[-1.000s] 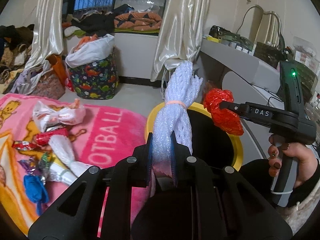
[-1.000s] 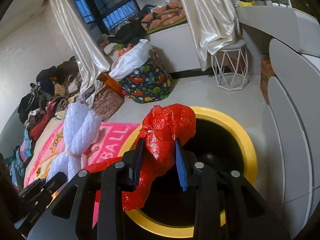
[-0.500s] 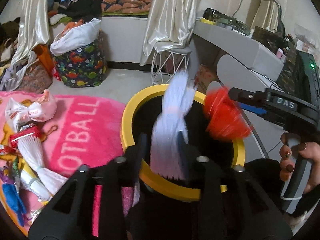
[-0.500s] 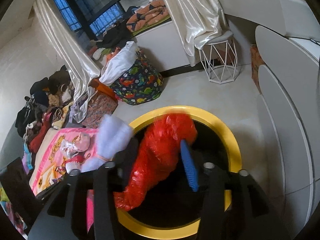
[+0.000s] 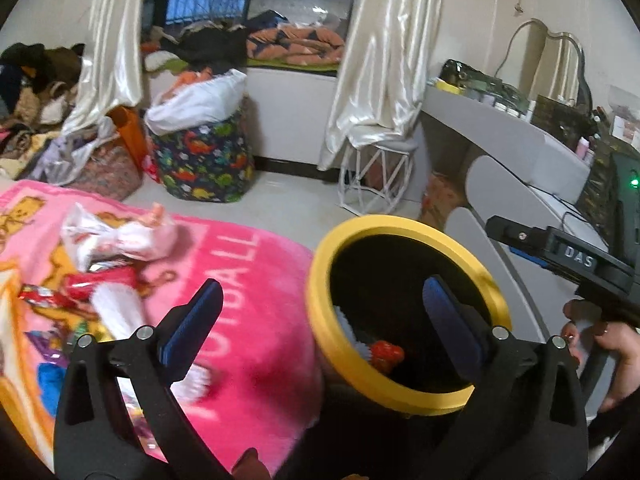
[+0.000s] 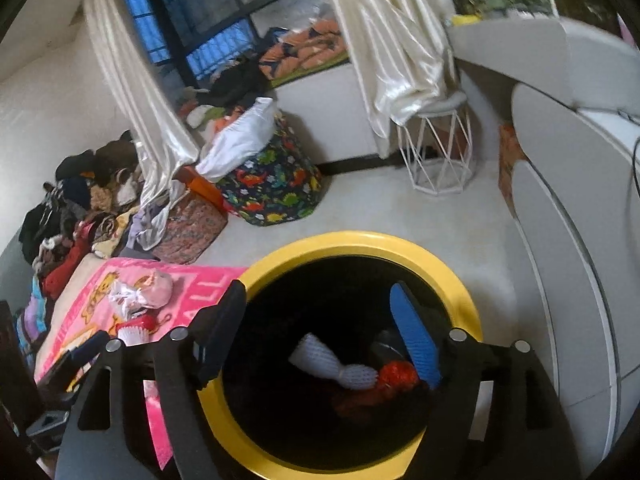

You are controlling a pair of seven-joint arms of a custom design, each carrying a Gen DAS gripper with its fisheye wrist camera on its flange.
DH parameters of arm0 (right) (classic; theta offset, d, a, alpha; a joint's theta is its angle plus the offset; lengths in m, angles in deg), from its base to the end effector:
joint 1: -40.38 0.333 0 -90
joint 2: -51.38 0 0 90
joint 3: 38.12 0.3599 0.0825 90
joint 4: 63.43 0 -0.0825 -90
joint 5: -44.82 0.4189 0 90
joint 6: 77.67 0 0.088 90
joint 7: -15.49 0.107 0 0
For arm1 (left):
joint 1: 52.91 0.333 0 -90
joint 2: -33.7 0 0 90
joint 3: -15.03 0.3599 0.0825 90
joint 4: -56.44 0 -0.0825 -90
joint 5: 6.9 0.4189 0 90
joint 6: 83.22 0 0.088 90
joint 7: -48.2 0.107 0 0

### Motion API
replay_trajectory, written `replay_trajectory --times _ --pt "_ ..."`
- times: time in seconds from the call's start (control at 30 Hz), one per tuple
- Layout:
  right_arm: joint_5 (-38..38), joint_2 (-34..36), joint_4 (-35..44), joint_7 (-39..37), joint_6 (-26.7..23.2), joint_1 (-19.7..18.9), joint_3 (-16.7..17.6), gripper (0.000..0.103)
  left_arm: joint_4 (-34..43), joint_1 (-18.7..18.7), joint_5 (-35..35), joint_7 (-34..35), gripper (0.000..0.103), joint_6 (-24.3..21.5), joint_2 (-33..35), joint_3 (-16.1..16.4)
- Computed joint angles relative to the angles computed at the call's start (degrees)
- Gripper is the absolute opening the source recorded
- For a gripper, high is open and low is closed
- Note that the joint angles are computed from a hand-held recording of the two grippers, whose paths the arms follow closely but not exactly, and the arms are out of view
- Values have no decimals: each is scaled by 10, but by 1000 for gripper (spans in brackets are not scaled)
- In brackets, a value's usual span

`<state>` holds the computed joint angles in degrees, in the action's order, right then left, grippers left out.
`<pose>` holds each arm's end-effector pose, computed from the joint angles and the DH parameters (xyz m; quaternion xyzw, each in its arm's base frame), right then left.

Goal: Collect trash
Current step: 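Grasp the white plastic bag with the left tool while the right tool grasps another mesh net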

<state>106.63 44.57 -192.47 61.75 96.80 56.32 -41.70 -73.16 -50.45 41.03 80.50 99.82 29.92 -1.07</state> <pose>0.5564 0.0511 0.5154 -0.6083 0.6438 -0.1945 0.4216 0.5335 -0.2039 0.5076 -0.5932 0.6537 -0.3978 0.2501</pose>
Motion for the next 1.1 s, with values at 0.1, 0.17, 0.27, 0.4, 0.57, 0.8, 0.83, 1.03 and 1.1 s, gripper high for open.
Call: replay_trajectory --times 0.1,0.17,0.27,0.4,0.57,0.8,0.83,1.03,1.1 --pt "14 0 2 -24 4 9 3 76 -1 20 35 -33 92 -4 -9 -6" --pt "31 0 3 -44 7 16 5 76 -1 48 83 -79 92 1 -15 -19" --pt "33 2 5 -54 12 23 11 76 -11 60 87 -81 92 13 -24 -12" --pt "42 -1 8 -73 -9 33 15 76 -18 87 58 -46 92 17 -32 -19" --pt "12 11 19 -85 -27 42 35 76 -25 107 4 -9 92 37 -36 4" --pt "-35 43 51 -76 -61 50 67 76 -13 49 -103 105 92 8 -21 90" --pt "-42 48 56 -76 -65 51 72 76 -10 36 -140 141 92 6 -16 104" --pt "-117 84 86 -42 -101 49 95 76 11 7 -314 302 92 -12 13 134" --pt "-155 96 94 -16 -109 48 102 74 19 3 -381 358 92 -19 23 134"
